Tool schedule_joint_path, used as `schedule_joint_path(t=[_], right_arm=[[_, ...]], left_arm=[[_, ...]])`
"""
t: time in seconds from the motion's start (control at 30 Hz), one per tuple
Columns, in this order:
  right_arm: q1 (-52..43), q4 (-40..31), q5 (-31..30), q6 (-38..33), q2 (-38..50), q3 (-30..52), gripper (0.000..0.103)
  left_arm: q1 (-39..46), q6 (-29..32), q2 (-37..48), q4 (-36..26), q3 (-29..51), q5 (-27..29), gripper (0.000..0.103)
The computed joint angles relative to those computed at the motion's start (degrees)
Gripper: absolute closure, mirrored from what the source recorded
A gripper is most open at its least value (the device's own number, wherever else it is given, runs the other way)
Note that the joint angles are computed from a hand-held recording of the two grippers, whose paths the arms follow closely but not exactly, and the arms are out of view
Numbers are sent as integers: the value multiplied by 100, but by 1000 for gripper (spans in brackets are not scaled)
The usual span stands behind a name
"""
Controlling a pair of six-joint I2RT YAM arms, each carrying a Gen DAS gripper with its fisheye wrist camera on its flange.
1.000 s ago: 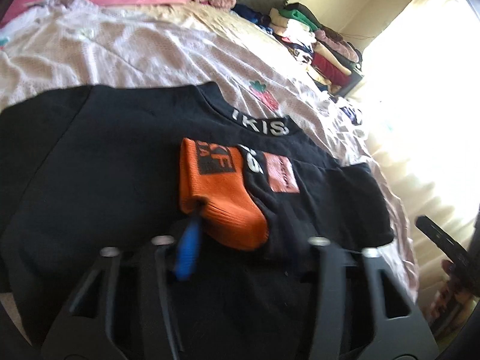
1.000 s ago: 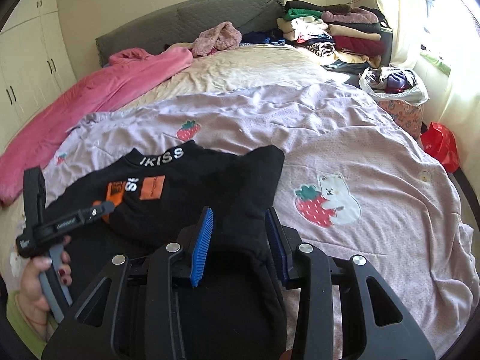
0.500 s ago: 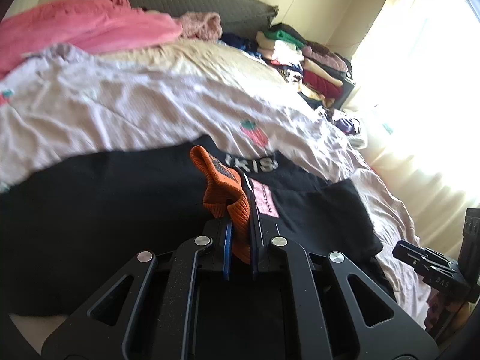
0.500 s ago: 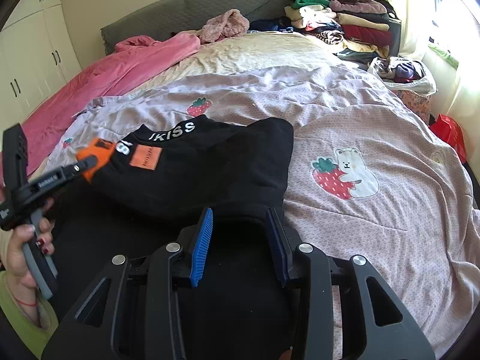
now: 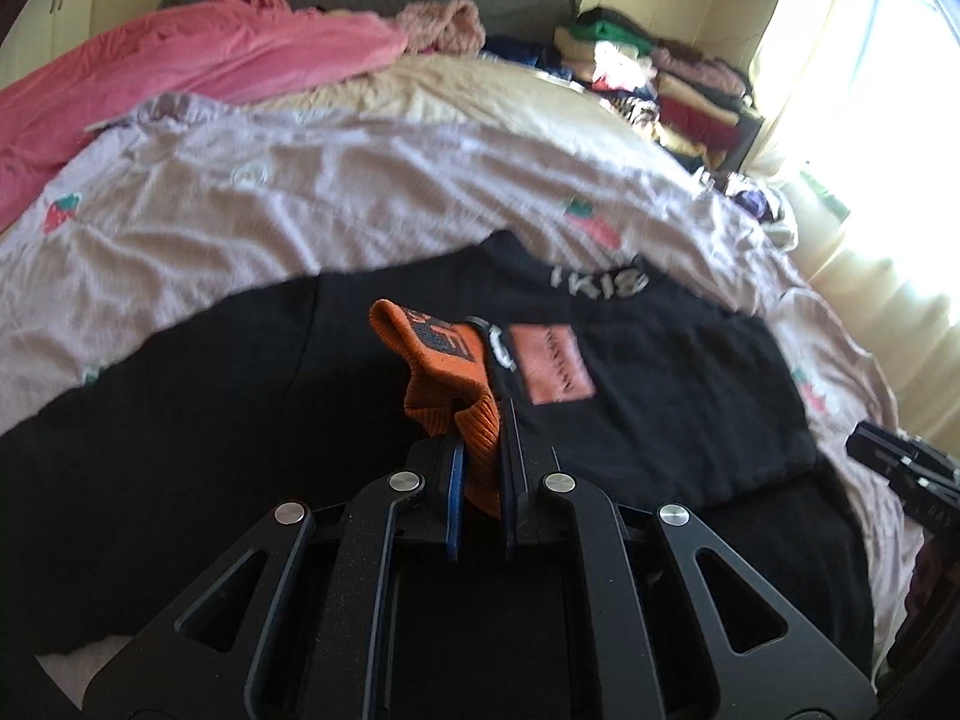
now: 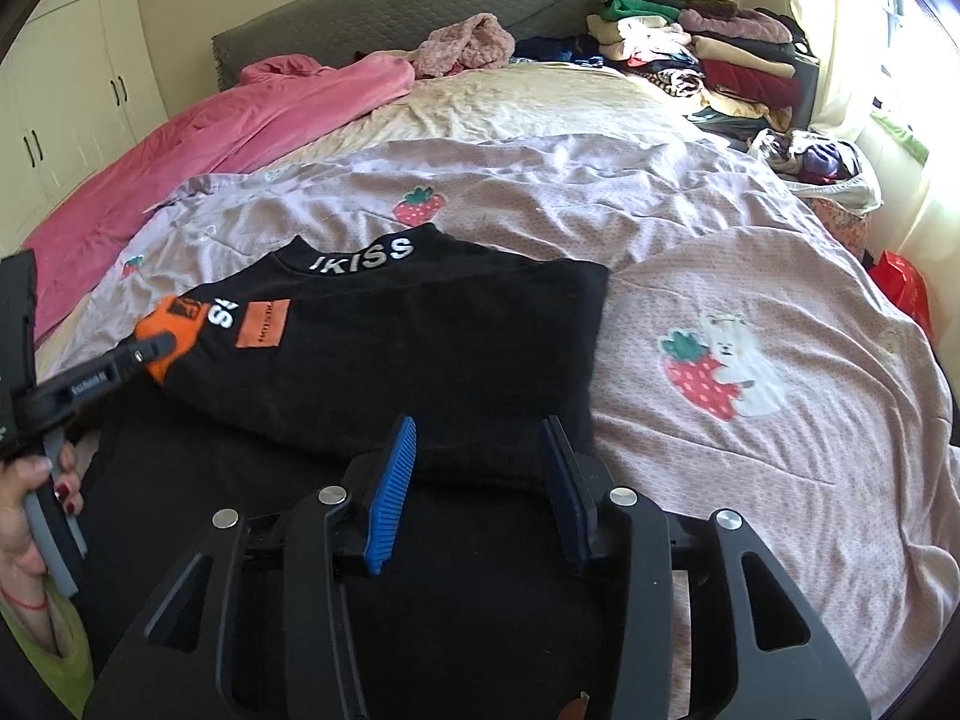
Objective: Fold small clothes
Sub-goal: 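Lay the cuff on the sweatshirt front and open the right tool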
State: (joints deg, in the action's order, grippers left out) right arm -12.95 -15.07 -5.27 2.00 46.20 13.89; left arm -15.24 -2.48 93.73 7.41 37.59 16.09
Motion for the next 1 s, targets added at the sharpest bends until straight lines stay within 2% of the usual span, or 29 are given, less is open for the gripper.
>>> schedule_joint_path(t=[0.1, 0.3, 0.53, 0.6, 0.67, 0.83, 0.93, 1.0], right_arm=[[331, 213, 161, 183, 259, 93, 61], [733, 505, 293, 391, 692, 297, 59], [819, 689, 228, 493, 1156, 505, 59], [887, 721, 293, 455, 1140, 532, 54], [908, 793, 337, 408, 1159, 539, 49], [714, 1130, 316, 489, 1634, 625, 49], [561, 1401, 13, 603, 1887, 594, 49], [528, 1552, -209, 659, 2180, 630, 43]], left_arm=[[218, 52, 90, -133, 35, 255, 98], [369, 161, 63, -206, -58, 341, 95], [473, 254, -585, -376, -187, -61, 93], [510, 241, -741, -442, -203, 57, 89], [479, 237, -777, -482, -187, 168, 76], [159, 253, -365, -492, -56, -4, 74], [-79, 398, -93, -482, -11, -340, 59], [-162, 442, 163, -498, 64, -434, 56]])
